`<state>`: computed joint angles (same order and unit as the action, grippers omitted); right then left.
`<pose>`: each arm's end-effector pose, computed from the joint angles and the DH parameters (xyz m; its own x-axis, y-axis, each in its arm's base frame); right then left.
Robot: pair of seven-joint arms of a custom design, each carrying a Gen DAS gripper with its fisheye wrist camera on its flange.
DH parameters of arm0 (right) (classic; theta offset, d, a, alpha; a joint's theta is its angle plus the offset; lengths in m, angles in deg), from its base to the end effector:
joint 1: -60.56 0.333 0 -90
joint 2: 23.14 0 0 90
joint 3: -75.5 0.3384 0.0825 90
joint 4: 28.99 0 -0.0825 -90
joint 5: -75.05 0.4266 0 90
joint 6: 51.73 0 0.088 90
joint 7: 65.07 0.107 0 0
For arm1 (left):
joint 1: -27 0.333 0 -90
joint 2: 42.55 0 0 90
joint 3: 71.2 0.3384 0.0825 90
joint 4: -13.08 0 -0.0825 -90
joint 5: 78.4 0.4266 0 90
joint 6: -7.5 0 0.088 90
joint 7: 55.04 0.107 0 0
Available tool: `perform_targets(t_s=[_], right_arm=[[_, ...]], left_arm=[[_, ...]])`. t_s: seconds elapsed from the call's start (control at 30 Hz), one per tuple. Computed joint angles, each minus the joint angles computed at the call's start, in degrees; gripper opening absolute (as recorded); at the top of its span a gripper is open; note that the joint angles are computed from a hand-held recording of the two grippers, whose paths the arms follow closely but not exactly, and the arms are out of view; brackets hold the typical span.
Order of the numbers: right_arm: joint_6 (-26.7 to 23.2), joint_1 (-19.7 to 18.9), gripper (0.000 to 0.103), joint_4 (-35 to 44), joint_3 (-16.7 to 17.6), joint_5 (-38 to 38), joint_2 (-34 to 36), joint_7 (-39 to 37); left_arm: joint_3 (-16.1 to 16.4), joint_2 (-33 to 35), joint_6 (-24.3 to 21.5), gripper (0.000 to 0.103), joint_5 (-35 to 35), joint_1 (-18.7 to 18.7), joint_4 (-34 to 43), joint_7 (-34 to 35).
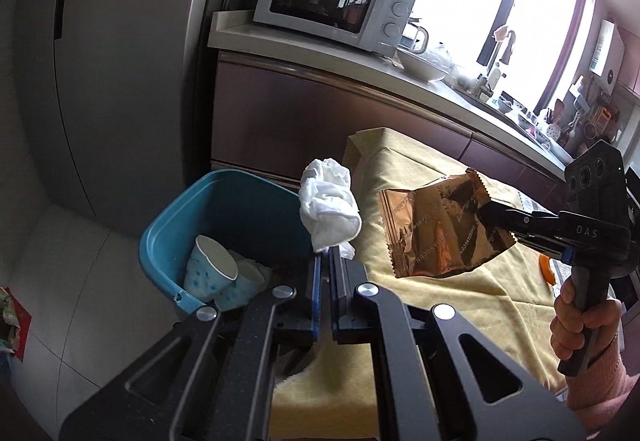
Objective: Collect trash
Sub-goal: 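Carry the tissue and brown wrapper over the teal bin, then open both tools to drop the tissue and wrapper into the bin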
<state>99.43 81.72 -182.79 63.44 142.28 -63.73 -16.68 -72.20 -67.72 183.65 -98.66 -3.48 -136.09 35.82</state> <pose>0.3990 0.0371 0.4976 0.2568 -0.7049 -0.6612 -0.7544 0.2815 -0.5930 0.4119 -0.2201 0.5041 -0.3344 -0.9032 0.2689 -0.6665 0.0249 -0.7451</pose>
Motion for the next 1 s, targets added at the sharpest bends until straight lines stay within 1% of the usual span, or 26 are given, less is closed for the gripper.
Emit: perform_targets(t_s=[0.1,0.27,0.47,0.67,0.73,0.83,0.93,1.0], right_arm=[[-0.17,0.51,0.003,1.57,0.53,-0.14,2.1,0.26],[-0.47,0.43,0.003,3.42,1.71,-1.25,4.6,1.43],[-1.02,0.33,0.003,6.09,2.93,-2.0,8.34,2.88],[-0.98,0.06,0.003,7.33,4.26,-3.18,10.39,4.49],[-0.89,-0.04,0.003,7.71,4.72,-3.85,11.17,5.34],[-0.25,-0.13,0.003,8.48,5.59,-5.15,12.62,6.79],[0.29,0.04,0.003,9.05,6.14,-6.18,13.9,8.12],[0.23,0.01,0.003,9.23,6.39,-7.12,14.47,9.19]], left_arm=[[-1.34,0.34,-0.03,0.004,1.08,2.42,-0.14,-1.4],[-1.18,1.64,-0.32,0.004,1.67,3.84,-0.03,-2.5],[-2.71,3.93,-0.72,0.004,3.05,7.03,0.73,-4.17],[-3.34,6.28,-0.77,0.004,3.72,8.5,1.35,-4.85],[-2.88,6.99,-0.85,0.004,3.24,8.25,1.57,-4.59],[-3.04,7.91,-0.88,0.004,2.92,8.59,1.76,-4.68],[-4.23,8.51,-1.05,0.004,3.4,9.8,1.72,-5.53],[-3.92,9.35,-1.35,0.004,2.96,9.59,2.09,-5.31]])
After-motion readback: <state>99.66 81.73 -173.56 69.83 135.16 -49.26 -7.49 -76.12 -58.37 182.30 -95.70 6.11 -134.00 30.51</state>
